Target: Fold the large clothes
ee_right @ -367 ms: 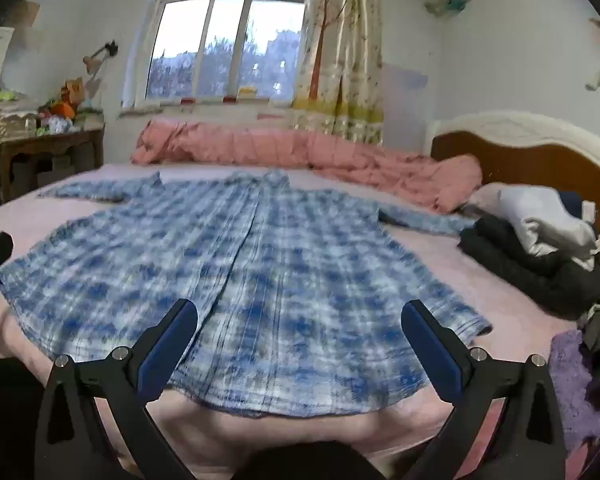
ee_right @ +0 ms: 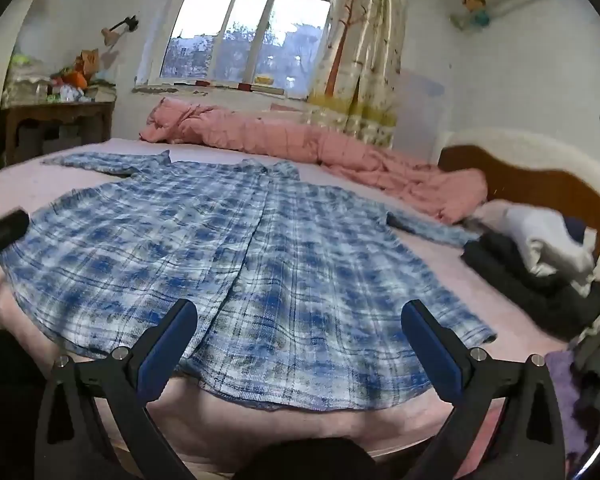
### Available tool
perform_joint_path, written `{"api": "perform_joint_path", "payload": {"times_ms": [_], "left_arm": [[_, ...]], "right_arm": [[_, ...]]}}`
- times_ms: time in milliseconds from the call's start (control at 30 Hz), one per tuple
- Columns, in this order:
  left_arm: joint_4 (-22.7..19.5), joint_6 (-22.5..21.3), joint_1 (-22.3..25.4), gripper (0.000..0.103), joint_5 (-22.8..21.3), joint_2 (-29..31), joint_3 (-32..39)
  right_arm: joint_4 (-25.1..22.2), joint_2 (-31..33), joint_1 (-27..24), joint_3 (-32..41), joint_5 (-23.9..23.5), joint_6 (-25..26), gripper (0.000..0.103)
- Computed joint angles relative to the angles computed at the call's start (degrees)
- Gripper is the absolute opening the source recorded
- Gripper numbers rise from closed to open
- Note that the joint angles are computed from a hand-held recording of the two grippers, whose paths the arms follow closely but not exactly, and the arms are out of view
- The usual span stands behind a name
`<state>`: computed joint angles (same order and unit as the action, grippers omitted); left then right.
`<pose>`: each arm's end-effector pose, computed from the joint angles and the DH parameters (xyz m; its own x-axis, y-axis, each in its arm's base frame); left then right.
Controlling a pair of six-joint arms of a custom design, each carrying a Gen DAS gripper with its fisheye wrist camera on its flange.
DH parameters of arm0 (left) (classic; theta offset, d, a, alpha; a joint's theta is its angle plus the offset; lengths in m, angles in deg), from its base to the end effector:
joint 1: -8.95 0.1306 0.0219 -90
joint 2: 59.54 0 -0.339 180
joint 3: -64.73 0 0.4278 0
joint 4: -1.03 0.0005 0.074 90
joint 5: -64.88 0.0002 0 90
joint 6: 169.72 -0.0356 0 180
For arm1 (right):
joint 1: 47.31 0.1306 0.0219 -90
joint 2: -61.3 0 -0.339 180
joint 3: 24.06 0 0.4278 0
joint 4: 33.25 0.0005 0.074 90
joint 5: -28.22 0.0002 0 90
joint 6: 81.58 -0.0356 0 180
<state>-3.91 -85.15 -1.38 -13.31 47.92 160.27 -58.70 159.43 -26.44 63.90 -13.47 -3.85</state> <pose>0.6344 -0.1236 0.3339 -0.2492 0.1396 -0.9583 0.3936 0.9188 0.0315 0.5424 0.1778 0.3336 -0.4616 -0.0247 -0.8868 0.4384 0.8627 -0.2522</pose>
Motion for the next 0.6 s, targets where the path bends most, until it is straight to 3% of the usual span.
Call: {"api": "perform_joint_path", "payload": {"times_ms": [133, 233, 333, 600], "left_arm": [[1.96, 4.50, 1.79, 0.103, 3.52, -0.31, -0.85], [1.42, 6.41, 1.49, 0.103, 0.31, -0.57, -0.87], [0.08, 6.98, 1.82, 0.103, 2.08, 0.01, 0.17], [-1.36, 5.39, 1.45, 0.103, 0.78, 0.82, 1.20]], "right_arm": [[-1.26, 0.62, 0.55, 0.76, 2.74, 0.81, 0.103], [-2.43, 0.56, 0.23, 0.98, 2.02, -0.24, 0.103], [-4.20, 0.34, -0.50, 1.08, 0.02, -3.02, 0.103], [-8.14, 0.41, -1.84, 1.89, -2.42, -8.71, 0.103]]}}
